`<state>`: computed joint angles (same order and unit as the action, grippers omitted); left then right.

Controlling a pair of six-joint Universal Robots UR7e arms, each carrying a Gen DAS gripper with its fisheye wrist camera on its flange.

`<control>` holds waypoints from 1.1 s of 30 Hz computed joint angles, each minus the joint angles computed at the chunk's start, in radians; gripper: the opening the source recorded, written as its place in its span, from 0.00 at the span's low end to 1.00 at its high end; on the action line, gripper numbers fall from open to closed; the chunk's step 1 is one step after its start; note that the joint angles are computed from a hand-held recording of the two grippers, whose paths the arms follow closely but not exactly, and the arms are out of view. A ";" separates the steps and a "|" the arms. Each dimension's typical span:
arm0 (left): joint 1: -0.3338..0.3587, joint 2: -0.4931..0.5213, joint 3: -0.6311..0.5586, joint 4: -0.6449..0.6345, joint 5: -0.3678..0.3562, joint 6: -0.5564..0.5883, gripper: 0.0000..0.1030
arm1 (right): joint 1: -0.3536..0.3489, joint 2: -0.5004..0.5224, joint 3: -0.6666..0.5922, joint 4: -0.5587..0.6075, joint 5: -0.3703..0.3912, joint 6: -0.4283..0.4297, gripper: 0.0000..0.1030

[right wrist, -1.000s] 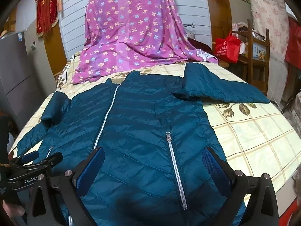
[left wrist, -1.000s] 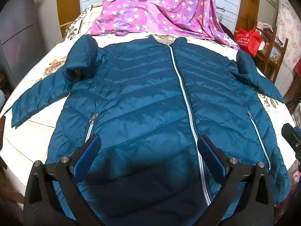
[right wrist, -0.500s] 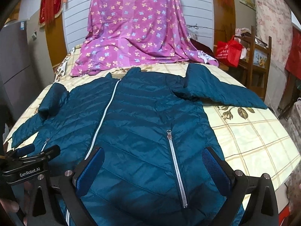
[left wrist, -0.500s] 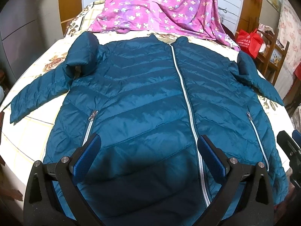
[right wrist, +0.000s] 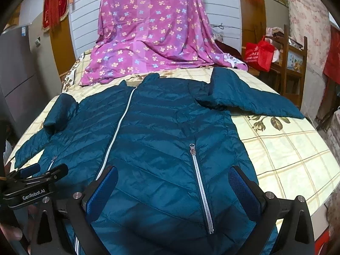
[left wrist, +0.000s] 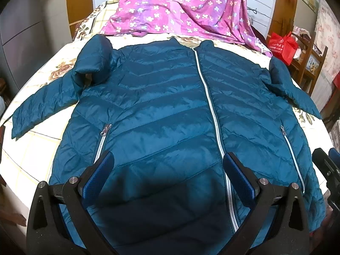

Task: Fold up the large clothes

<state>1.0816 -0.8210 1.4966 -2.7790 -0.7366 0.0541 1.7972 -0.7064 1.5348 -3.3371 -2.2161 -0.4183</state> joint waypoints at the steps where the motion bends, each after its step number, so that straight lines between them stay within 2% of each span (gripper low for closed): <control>1: 0.000 0.000 0.000 0.001 0.000 0.000 1.00 | -0.001 0.000 0.000 0.001 0.001 0.002 1.00; 33: 0.006 -0.011 -0.005 0.025 -0.017 -0.040 0.99 | -0.002 -0.007 0.004 -0.001 0.009 0.022 1.00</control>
